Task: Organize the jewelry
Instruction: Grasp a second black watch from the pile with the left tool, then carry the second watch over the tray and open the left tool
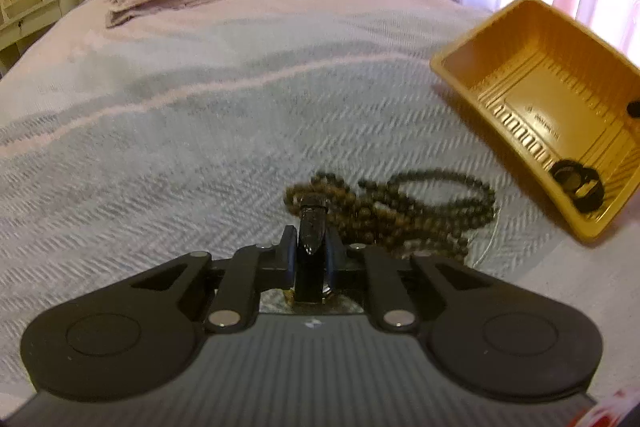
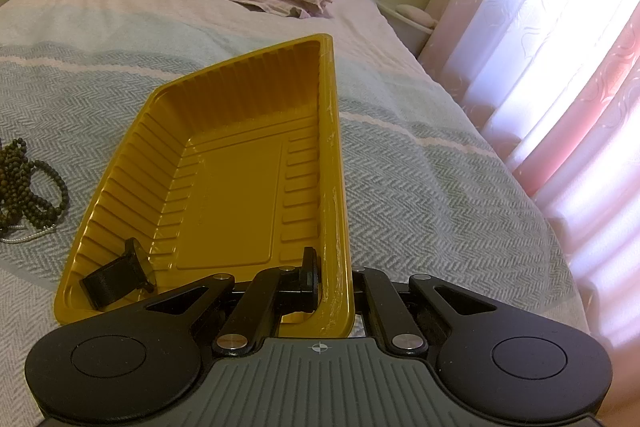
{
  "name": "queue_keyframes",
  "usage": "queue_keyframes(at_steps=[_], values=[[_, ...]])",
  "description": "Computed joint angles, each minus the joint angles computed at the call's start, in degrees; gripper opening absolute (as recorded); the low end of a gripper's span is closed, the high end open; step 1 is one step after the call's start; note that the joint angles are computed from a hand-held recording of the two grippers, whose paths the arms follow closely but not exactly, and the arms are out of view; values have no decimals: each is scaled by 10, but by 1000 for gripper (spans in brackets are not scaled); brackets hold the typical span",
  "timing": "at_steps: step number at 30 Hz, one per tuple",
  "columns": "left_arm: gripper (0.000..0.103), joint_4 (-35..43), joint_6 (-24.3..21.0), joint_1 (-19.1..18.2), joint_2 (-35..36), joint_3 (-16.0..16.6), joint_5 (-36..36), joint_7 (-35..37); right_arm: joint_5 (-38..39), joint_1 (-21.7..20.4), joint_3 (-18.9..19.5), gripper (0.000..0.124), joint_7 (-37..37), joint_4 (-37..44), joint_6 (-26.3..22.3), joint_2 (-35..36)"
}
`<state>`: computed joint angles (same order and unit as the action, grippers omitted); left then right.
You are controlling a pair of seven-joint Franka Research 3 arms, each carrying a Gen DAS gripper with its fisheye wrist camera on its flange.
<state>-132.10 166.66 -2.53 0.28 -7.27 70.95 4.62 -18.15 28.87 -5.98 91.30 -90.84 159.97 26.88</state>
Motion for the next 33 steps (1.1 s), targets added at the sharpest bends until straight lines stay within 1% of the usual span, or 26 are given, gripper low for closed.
queue_keyframes(at_steps=[7, 9, 12, 15, 17, 19, 22, 27, 31, 33], values=[[12, 6, -4, 11, -31, -2, 11, 18, 2, 1, -1, 3, 3, -1, 3, 0], [12, 14, -4, 14, -31, -5, 11, 26, 1, 1, -2, 3, 4, -1, 3, 0], [12, 32, 7, 13, -23, -8, 8, 34, 2, 1, -1, 3, 4, -2, 6, 0], [12, 68, 20, 3, 6, -12, 8, 39, 6, -1, 0, 3, 4, -2, 8, 1], [12, 98, 39, -8, 34, -11, 6, 40, 9, -1, 0, 3, 2, -2, 7, 1], [12, 134, 55, -24, 66, -6, 8, 38, 11, -3, 2, 3, -1, -1, 6, 2], [12, 191, 81, -50, 120, 3, -9, 50, 14, -3, 2, 3, -3, -1, 6, 2], [12, 279, 101, -86, 200, 8, -65, 106, 17, -2, 3, 3, -5, 1, 9, 3], [12, 319, 92, -89, 243, -11, -141, 187, 17, 0, 1, 3, -5, 0, 12, 3], [12, 326, 90, -98, 252, -8, -163, 210, 18, 0, 1, 3, -5, -2, 14, 3]])
